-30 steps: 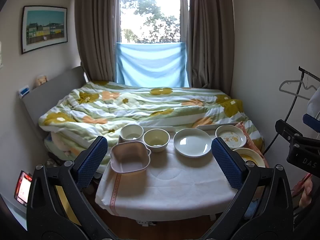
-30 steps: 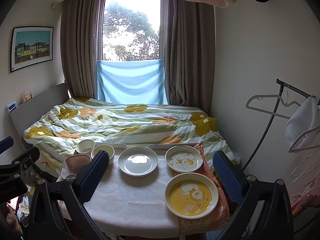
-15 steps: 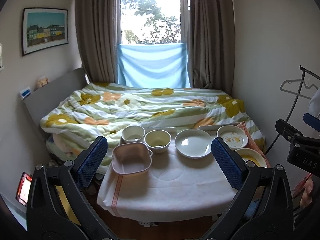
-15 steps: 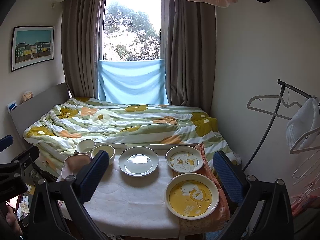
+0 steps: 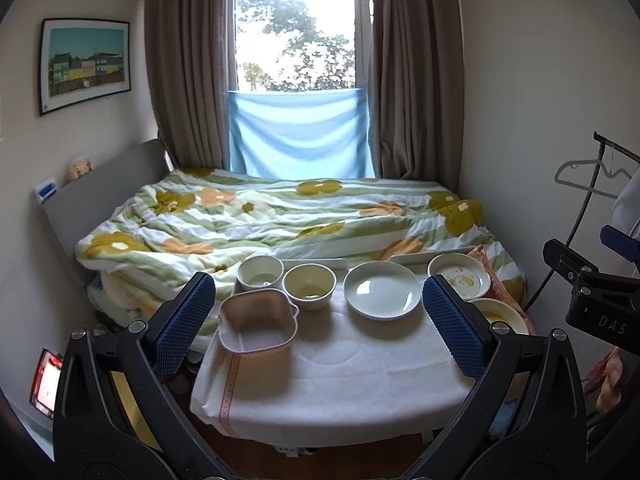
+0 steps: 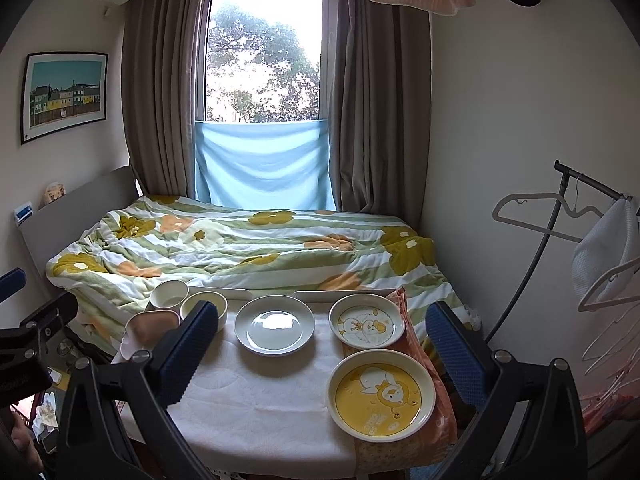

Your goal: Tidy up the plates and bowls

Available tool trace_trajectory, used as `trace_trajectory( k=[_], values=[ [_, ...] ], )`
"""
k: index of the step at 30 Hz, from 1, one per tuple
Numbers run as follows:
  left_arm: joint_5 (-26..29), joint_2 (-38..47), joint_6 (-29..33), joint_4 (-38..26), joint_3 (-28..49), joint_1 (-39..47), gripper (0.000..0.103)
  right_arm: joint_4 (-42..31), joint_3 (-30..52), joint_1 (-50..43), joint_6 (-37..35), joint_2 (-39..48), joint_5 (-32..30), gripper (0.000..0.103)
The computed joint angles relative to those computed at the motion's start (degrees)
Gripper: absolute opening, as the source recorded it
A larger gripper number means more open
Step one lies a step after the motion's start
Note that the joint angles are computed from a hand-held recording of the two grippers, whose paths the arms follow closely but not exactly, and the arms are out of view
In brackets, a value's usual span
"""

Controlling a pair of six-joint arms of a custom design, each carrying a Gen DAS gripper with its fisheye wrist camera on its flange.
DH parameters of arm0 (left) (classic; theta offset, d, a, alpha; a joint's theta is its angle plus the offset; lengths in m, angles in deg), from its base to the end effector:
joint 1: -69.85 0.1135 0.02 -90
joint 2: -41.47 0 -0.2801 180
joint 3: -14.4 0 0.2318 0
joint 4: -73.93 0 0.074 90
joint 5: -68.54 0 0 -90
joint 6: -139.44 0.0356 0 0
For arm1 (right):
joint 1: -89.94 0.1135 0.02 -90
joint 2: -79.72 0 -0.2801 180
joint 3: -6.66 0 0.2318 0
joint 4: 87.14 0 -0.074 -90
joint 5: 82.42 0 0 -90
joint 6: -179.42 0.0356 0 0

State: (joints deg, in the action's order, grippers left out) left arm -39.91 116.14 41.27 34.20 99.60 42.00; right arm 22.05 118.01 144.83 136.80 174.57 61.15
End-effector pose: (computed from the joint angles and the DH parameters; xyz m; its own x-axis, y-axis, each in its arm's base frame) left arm 0.2422 -0.1152 0.3734 -0.4552 0.0881 -0.8860 0.1356 0.9904 0.0288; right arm 0.2083 0.2465 0.3812 -0.4751 0.0840 -0.8759 0.1976 0.9802 -0.0132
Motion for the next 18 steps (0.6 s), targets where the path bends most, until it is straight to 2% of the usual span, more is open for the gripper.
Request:
trace_trajectory(
  k=[11, 18],
  values=[
    [1.13, 0.08, 0.55, -0.31, -0.06, 1.14, 0.103, 0.11, -0.11, 0.07, -0.12, -0.09, -0.11, 0.103],
    [4.67, 1.83, 1.81, -1.38, 2.16, 3.06, 0.103, 0.12, 0.36, -0.72, -0.68, -0.09, -1.19, 0.103]
  ],
)
